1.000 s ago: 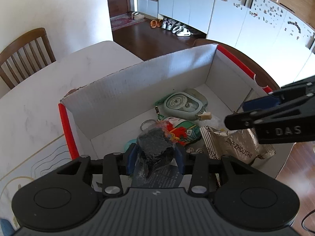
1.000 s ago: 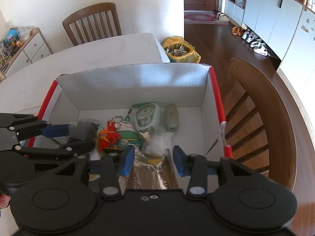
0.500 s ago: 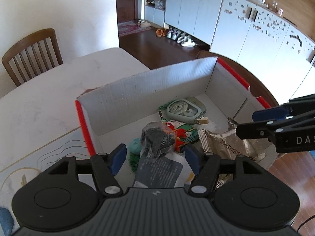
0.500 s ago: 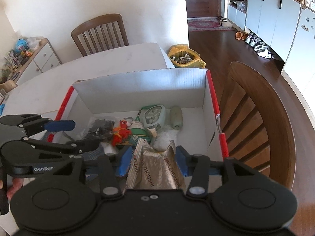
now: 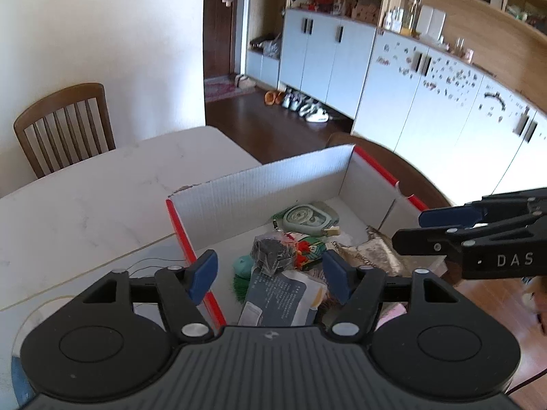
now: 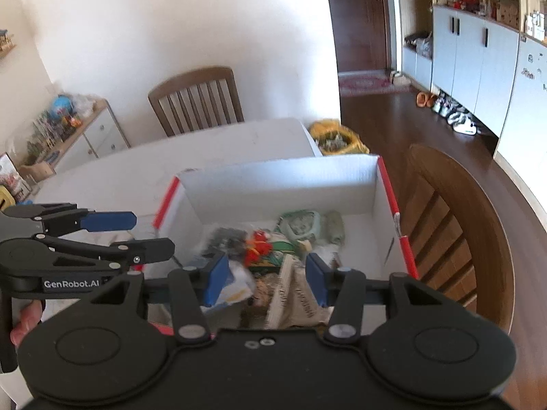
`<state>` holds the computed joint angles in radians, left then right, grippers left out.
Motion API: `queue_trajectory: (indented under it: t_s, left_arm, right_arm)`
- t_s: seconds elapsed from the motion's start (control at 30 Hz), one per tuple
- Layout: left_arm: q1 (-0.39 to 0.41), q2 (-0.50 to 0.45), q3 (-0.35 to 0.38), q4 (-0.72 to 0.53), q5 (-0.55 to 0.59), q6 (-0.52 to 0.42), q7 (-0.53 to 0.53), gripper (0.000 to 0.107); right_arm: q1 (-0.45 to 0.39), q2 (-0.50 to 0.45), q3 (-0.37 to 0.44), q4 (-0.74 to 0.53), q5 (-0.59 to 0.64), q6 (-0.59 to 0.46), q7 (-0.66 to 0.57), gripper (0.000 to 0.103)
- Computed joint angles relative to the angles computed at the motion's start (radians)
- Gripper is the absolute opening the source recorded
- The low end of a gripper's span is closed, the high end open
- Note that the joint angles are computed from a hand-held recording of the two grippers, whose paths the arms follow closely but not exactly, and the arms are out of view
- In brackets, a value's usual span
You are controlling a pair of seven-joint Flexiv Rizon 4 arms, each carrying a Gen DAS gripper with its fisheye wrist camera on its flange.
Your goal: Organize objects
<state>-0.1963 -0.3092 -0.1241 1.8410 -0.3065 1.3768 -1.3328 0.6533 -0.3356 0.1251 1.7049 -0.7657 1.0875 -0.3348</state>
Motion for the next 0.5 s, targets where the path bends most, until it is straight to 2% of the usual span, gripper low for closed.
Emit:
queue_trajectory:
  t_s: [0.07,0.2,0.37,0.5]
  left_arm:
    - [0.025,0.025,-0.033,0.04,-0.045,0.03,0.035,0.07]
    - [0.056,0.072,-0.074,0.108,-0.131,0.078,0.11,0.074]
    - [0.076,0.113,-0.112,0.175,-0.269,0.131,0.205,0.083]
    - [0.068,0.141,-0.107,0.217,-0.318,0.165,0.259,0.088]
  right_arm:
    - [0.023,0.016,-0.028,0.024,-0.08,0.022,0.082,0.062]
    - [0.036,0.035,-0.036,0.045,-0.205,0.037,0.195,0.064]
    - [0.045,0.043,-0.016,0.044,-0.285,-0.009,0.271,0.074]
    - [0.053,0.039,0.002,0.038,-0.303,-0.046,0.308,0.076]
